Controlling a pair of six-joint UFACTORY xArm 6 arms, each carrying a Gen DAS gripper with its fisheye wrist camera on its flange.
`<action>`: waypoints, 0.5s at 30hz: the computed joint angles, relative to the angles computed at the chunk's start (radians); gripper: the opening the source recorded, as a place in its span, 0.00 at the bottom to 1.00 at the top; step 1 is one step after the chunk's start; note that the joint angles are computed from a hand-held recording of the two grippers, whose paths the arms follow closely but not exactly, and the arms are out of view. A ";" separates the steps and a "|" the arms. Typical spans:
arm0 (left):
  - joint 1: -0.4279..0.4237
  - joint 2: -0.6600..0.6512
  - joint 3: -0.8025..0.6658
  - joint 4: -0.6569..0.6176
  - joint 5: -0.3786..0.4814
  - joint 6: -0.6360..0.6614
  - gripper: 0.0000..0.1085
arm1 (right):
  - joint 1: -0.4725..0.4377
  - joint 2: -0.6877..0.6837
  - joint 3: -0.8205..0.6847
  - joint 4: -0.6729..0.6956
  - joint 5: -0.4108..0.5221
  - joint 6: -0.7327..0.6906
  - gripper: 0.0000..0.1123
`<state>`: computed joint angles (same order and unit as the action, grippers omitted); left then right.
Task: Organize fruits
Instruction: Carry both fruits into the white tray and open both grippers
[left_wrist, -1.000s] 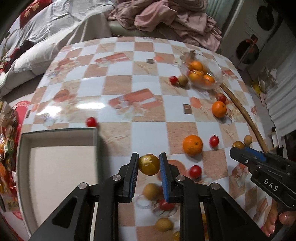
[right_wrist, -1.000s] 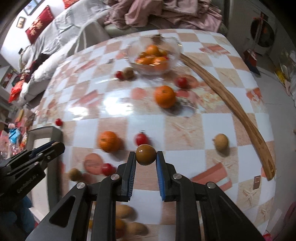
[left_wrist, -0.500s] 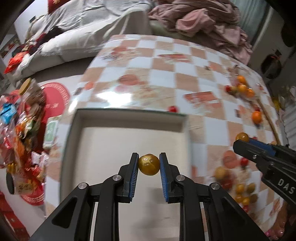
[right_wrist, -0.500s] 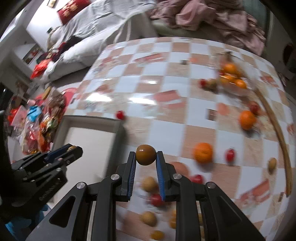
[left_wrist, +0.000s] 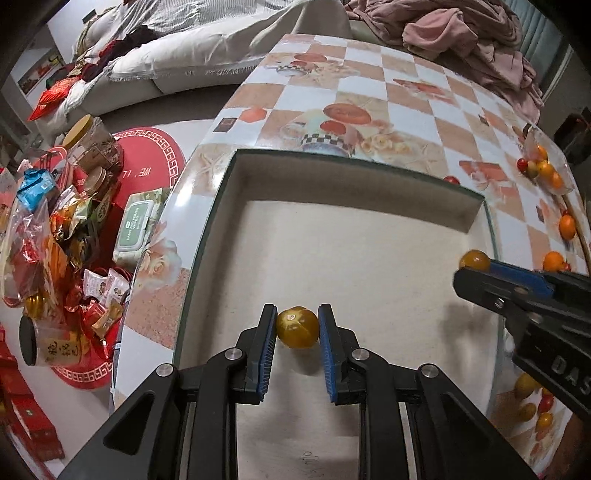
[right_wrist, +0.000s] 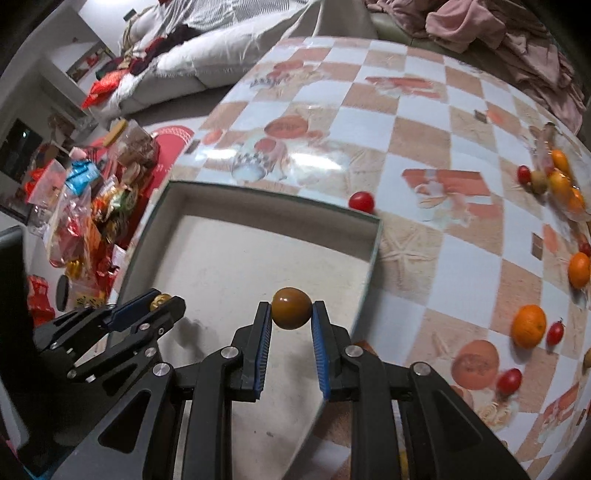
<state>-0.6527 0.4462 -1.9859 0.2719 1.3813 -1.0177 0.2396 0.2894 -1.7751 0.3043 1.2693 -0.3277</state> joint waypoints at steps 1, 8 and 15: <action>0.000 -0.001 0.006 -0.001 -0.005 0.004 0.22 | 0.006 0.010 -0.004 -0.013 -0.002 0.002 0.21; -0.012 0.009 0.006 0.005 -0.008 0.048 0.23 | 0.030 0.064 -0.040 -0.079 0.010 0.025 0.21; -0.024 -0.007 0.036 0.039 -0.018 0.043 0.68 | 0.030 0.080 -0.057 -0.078 0.030 0.012 0.34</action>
<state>-0.6768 0.4394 -1.9500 0.3109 1.3633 -0.9750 0.2697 0.3690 -1.8323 0.2258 1.2992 -0.3158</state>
